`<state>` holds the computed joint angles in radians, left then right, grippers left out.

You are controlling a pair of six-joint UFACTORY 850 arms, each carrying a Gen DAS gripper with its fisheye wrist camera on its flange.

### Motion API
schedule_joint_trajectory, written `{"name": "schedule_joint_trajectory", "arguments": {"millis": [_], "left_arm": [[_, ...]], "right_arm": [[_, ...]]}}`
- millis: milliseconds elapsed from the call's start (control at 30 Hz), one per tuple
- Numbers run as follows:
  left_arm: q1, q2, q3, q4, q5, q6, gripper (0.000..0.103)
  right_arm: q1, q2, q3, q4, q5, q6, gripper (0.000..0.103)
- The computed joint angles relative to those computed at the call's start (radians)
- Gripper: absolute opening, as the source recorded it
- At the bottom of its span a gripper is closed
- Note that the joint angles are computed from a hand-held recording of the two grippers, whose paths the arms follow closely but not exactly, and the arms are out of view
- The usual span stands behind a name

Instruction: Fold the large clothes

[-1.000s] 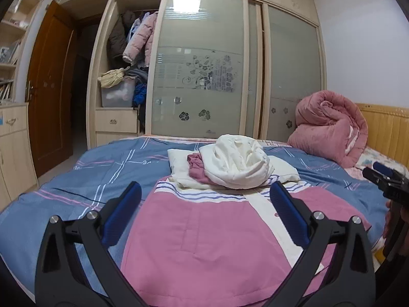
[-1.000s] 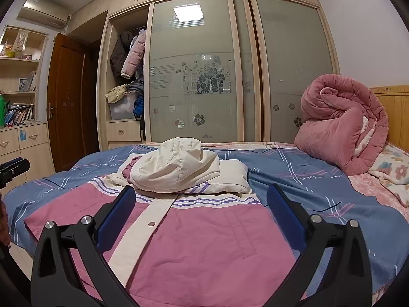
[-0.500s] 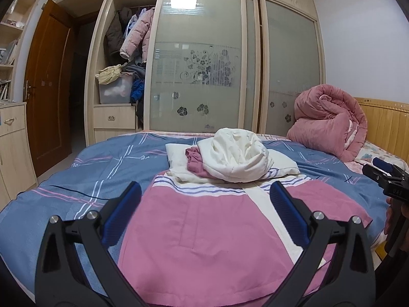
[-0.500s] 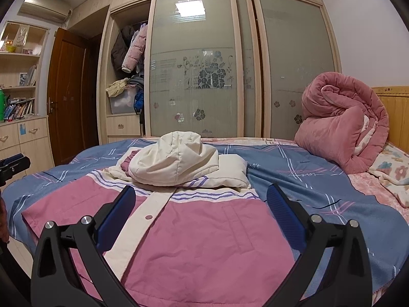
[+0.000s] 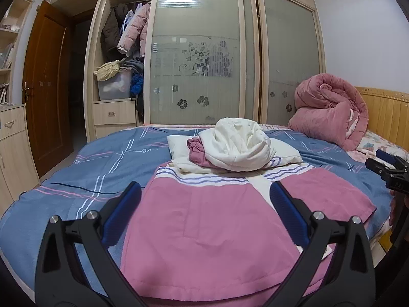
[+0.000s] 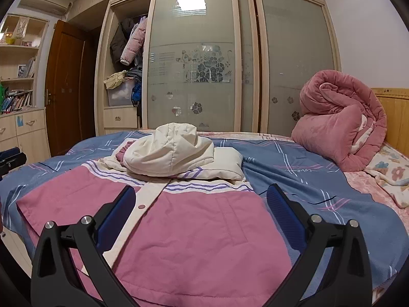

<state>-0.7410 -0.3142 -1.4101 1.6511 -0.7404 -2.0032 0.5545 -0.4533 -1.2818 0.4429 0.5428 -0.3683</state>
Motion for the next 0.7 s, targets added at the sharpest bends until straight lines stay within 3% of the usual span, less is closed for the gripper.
{"name": "schedule_joint_trajectory", "arguments": {"millis": [100, 200, 300, 367, 433, 700], "left_arm": [[-0.015, 0.002, 0.011, 0.032, -0.042, 0.075, 0.101], [-0.075, -0.020, 0.061, 0.205, -0.270, 0.326, 0.101], [-0.101, -0.027, 0.152, 0.366, -0.383, 0.501, 0.101], [-0.107, -0.024, 0.202, 0.380, -0.382, 0.577, 0.101], [-0.113, -0.010, 0.236, 0.369, -0.357, 0.591, 0.101], [-0.142, 0.000, 0.298, 0.371, -0.297, 0.671, 0.101]], "right_arm": [[0.009, 0.013, 0.029, 0.009, 0.051, -0.083, 0.102], [0.044, 0.023, 0.083, 0.064, 0.182, -0.365, 0.102], [0.079, 0.002, 0.155, 0.071, 0.374, -0.679, 0.102], [0.092, -0.027, 0.193, 0.062, 0.475, -0.846, 0.102], [0.099, -0.055, 0.230, 0.048, 0.522, -0.980, 0.102], [0.095, -0.077, 0.295, 0.028, 0.509, -1.135, 0.102]]}}
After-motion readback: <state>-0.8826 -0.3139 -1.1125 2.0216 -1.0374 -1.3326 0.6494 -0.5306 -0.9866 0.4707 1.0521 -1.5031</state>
